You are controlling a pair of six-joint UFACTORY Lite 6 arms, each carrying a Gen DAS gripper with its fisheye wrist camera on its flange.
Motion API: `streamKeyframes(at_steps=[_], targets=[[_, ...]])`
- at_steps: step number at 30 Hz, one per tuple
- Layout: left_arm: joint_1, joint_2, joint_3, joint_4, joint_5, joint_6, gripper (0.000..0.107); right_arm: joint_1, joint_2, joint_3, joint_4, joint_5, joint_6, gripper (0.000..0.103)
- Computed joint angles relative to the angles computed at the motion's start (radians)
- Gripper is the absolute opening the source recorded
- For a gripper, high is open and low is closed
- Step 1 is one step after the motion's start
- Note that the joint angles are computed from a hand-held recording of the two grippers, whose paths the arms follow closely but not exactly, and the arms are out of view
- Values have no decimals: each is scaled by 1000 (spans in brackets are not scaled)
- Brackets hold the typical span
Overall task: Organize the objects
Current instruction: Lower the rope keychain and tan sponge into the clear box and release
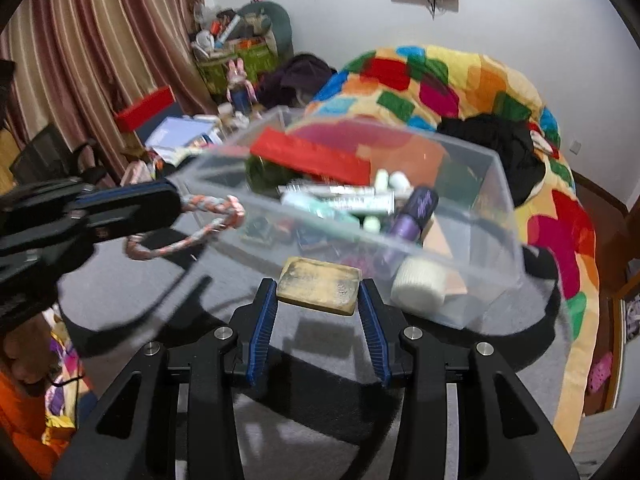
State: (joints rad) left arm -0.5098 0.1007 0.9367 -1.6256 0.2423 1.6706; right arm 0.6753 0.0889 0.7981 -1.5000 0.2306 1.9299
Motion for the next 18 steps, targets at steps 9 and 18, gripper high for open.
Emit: streamKeyframes(at_steps=[9, 18], targets=[[34, 81, 114, -87, 11, 56, 3, -30, -76, 36, 21, 34, -25, 38], [64, 311, 321, 94, 39, -167, 3, -145, 108, 184, 85, -36, -92, 38]])
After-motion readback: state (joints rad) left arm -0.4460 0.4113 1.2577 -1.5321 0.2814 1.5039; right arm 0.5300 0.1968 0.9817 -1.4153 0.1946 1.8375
